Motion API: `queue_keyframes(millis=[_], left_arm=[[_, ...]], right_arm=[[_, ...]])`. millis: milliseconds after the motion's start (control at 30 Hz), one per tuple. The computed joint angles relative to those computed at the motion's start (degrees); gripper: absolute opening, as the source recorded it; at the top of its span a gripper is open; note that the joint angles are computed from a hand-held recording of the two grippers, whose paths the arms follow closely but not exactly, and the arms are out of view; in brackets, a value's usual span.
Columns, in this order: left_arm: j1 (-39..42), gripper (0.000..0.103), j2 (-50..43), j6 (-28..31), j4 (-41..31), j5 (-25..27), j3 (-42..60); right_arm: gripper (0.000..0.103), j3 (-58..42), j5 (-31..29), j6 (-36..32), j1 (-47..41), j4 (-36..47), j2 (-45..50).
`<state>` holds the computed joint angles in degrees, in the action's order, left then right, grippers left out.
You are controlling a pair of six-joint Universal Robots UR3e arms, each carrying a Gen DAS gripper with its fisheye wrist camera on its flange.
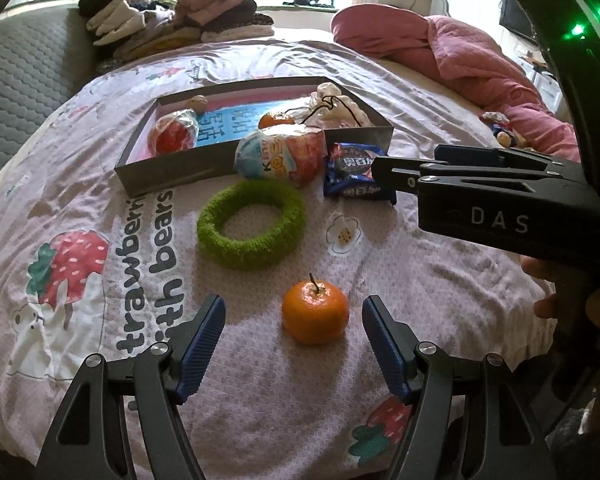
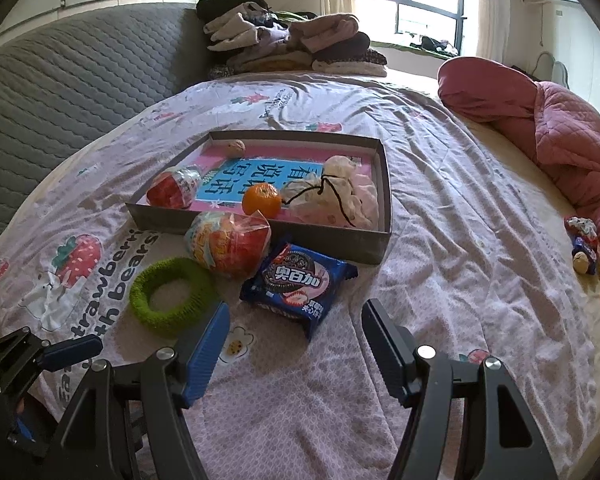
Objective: Organize objects
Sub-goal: 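Move the left tool to an orange while the right tool approaches the blue biscuit pack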
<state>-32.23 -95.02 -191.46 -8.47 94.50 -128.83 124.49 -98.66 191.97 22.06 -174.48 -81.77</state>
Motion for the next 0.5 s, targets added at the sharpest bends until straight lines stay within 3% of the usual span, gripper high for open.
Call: queue_keyframes(millis=[500], left_arm=[[-0.41,0.072,-4.62,-0.24,3.66,0.00,0.75]], right_arm=[[0.068,-0.54,1.62,1.31,-1.86,-3.90,5.58]])
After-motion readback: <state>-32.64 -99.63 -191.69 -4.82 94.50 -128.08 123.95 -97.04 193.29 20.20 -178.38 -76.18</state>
